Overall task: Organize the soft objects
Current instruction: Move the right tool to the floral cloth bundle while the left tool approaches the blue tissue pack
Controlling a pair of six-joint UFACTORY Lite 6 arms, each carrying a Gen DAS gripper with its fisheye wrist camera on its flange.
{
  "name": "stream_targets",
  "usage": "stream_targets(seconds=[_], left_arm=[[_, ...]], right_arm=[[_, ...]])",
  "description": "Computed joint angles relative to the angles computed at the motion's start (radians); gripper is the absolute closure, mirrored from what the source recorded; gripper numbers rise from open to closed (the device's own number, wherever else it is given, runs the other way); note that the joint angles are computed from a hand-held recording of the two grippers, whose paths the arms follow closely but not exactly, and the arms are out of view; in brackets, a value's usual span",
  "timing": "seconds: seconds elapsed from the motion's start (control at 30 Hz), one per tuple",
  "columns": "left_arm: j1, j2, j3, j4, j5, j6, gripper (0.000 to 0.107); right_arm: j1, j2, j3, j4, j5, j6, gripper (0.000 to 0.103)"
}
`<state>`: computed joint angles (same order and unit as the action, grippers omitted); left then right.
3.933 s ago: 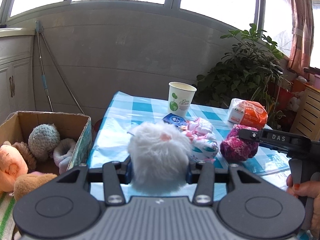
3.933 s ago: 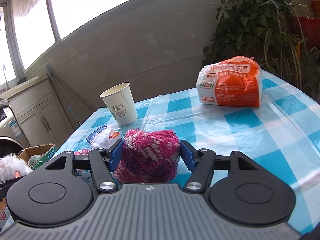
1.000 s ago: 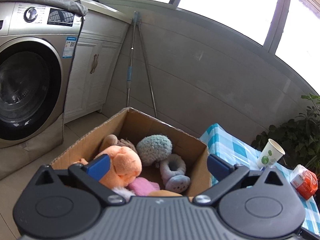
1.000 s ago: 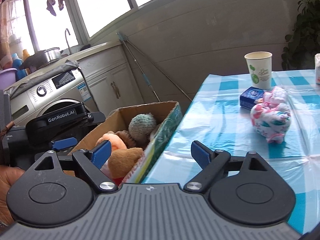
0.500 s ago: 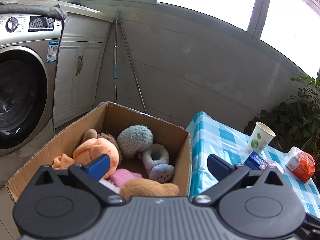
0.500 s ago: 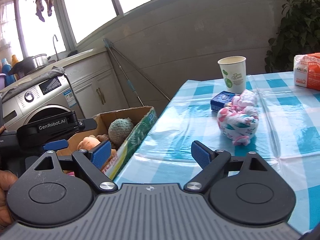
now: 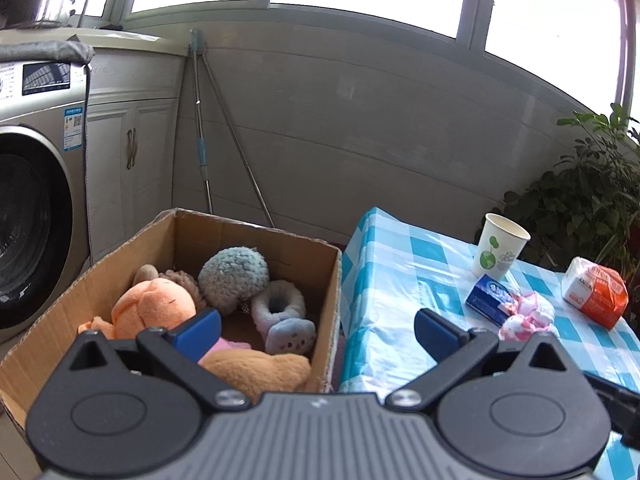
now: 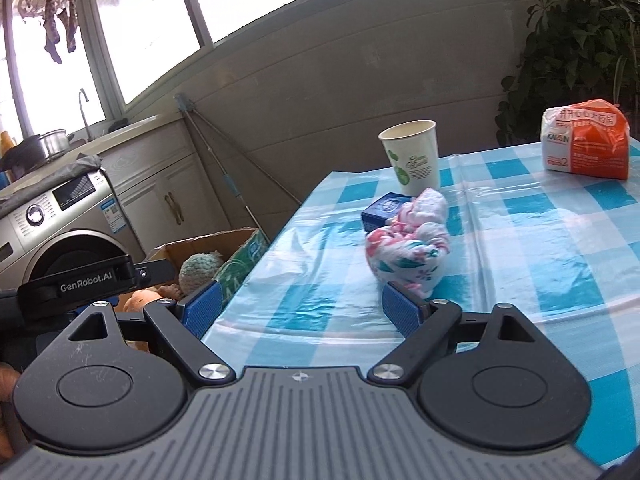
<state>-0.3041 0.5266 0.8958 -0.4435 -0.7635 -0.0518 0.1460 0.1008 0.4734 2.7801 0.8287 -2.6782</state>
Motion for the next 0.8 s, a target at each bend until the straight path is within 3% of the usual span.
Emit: stream_targets(seconds=[0.47,0.8], left_arm=[[-0.085,0.057,0.076,-0.046,0.017,0.099,0.005],[-0.120,0.093,0.111,-0.088,0.009,0.174,0.005]], right_arm=[[-0.155,0.041,0.044,-0.113,-0.006,0.035,0.000],[-0.172,0.254,0.311,-0.176,-0.135,0.055,0.000]])
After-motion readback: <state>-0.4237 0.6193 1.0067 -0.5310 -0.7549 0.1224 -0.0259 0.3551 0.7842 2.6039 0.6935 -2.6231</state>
